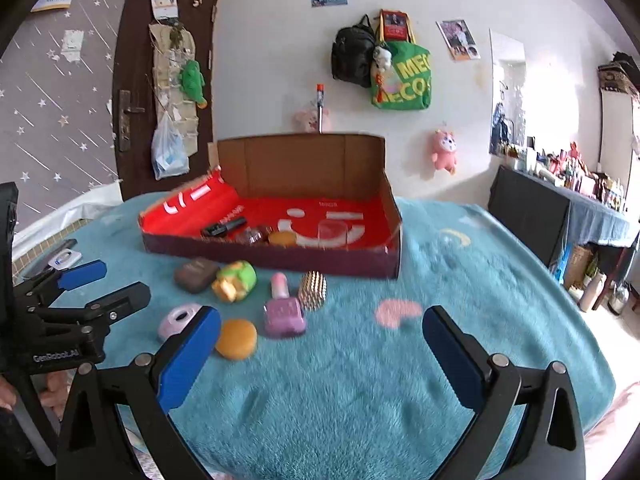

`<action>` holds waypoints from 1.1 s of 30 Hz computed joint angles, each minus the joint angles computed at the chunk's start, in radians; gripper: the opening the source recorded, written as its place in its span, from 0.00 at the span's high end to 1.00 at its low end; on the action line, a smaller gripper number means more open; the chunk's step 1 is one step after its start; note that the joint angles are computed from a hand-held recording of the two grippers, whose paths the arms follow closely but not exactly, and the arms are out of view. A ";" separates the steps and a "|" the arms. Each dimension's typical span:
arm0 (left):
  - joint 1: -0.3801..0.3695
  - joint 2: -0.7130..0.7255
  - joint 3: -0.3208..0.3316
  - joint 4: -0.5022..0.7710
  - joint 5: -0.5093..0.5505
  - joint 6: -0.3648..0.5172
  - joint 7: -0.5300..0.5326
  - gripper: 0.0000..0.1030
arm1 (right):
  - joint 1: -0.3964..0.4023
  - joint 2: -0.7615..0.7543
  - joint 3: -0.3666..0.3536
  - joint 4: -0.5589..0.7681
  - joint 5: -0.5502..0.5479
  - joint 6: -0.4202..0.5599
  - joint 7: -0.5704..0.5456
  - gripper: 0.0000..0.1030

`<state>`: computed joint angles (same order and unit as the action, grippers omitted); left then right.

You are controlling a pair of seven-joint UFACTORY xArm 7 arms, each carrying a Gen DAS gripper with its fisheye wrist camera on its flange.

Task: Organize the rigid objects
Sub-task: 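Lift both tools out of the box back over the table, then move the left tool to the pink round compact while the right tool approaches the pink nail-polish bottle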

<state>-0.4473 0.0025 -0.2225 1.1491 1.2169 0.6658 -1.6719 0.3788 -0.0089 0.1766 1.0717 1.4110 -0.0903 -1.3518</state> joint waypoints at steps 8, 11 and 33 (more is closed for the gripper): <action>-0.005 0.037 0.010 0.030 -0.066 -0.010 0.048 0.07 | -0.047 0.056 0.018 -0.019 -0.233 0.008 0.258 0.00; -0.014 0.069 0.018 0.074 -0.127 -0.004 0.122 0.07 | -0.067 0.064 0.013 -0.037 -0.378 0.015 0.406 0.00; -0.037 0.123 0.090 0.129 -0.328 0.012 0.428 0.06 | -0.196 0.161 0.065 0.096 -0.596 0.231 0.605 0.00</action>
<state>-0.4844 0.1259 -0.1326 1.2779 0.8885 0.6778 -1.2435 0.1827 0.1519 0.2413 1.1674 0.8155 0.1410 -0.7464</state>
